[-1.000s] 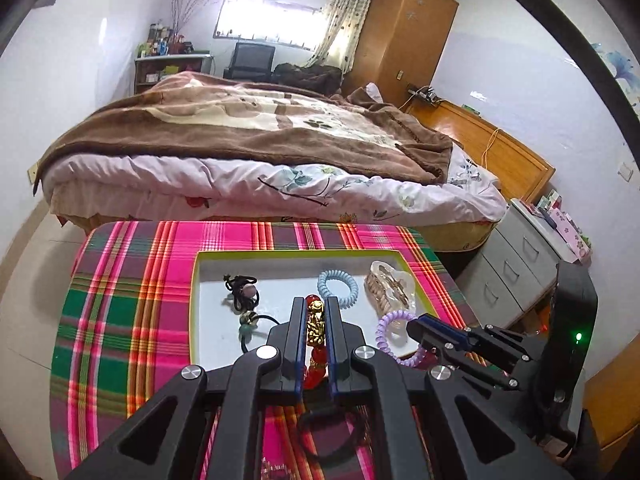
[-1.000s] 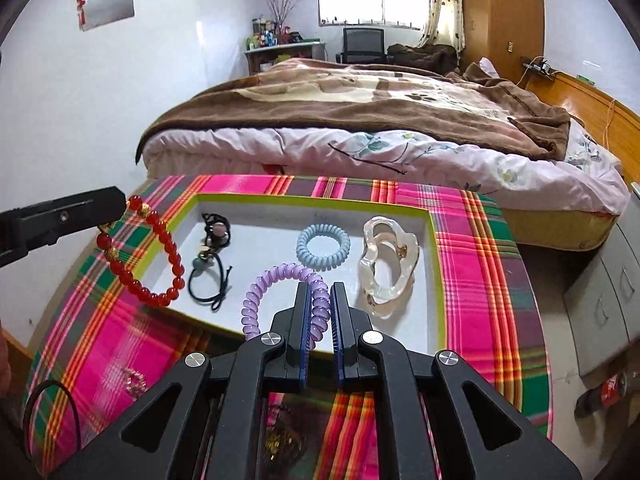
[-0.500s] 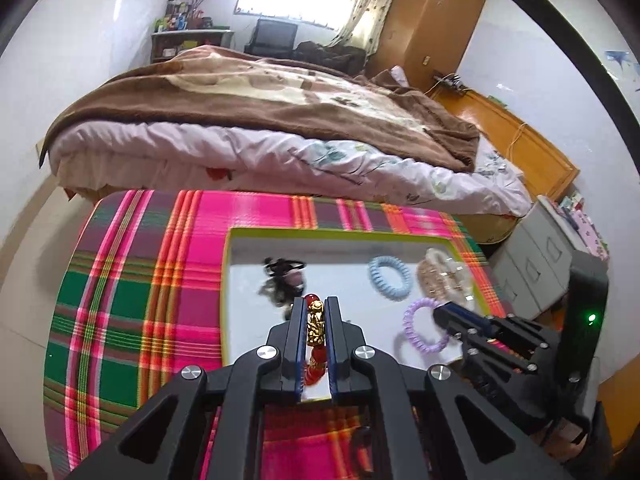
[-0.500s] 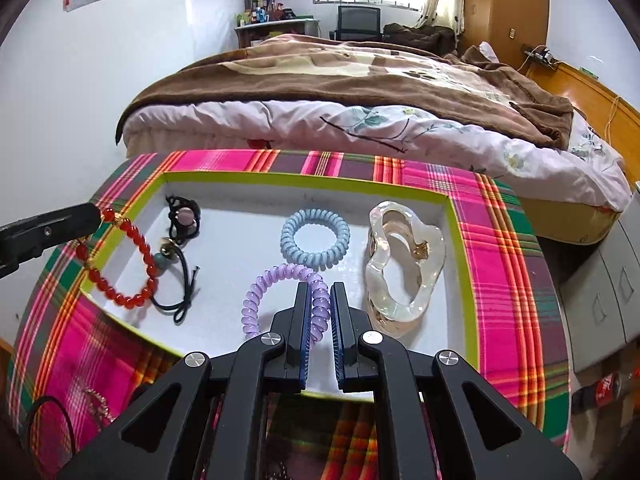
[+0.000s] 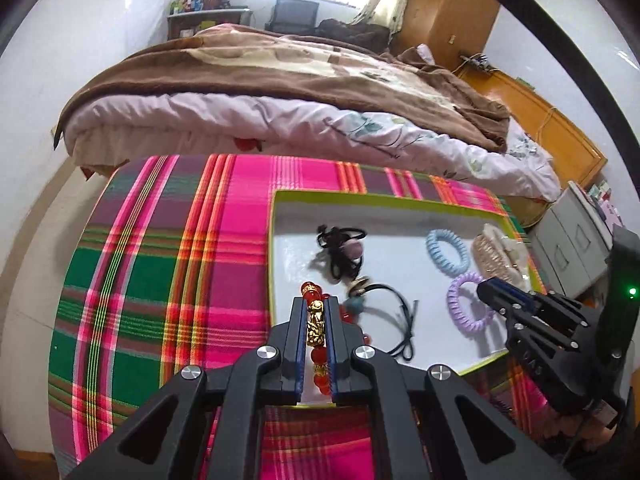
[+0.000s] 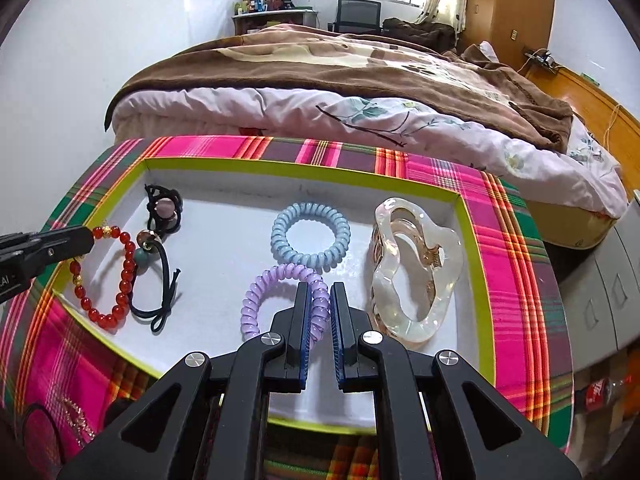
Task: Organize jewelry
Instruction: 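Open both grippers to drop the coil tie and bracelet into the tray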
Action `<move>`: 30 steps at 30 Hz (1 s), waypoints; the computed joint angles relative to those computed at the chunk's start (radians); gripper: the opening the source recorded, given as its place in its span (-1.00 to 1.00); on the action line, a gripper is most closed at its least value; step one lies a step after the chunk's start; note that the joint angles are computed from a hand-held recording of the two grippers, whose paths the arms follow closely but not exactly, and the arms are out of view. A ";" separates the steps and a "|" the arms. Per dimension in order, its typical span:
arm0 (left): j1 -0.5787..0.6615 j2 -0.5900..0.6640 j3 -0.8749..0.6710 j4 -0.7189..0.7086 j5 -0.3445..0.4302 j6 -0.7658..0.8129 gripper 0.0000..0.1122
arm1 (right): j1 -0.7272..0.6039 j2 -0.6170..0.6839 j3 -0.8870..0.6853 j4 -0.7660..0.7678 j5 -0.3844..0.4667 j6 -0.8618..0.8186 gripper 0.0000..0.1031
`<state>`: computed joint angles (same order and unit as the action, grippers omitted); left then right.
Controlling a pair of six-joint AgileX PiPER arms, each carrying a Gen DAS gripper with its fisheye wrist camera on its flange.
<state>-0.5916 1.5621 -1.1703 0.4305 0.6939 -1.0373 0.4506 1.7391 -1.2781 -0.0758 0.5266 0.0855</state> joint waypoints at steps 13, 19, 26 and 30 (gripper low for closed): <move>-0.009 0.031 -0.017 0.010 0.017 -0.007 -0.84 | 0.004 0.031 -0.022 -0.027 0.005 0.023 -0.81; -0.013 0.041 -0.026 0.017 0.022 -0.015 -0.80 | 0.009 0.034 -0.028 -0.041 0.011 0.037 -0.81; -0.023 0.037 -0.028 0.017 0.023 -0.018 -0.38 | 0.004 0.022 -0.020 -0.028 0.007 0.035 -0.71; -0.041 0.030 -0.032 0.029 0.044 -0.035 -0.31 | -0.002 -0.011 0.009 -0.017 -0.012 0.025 -0.70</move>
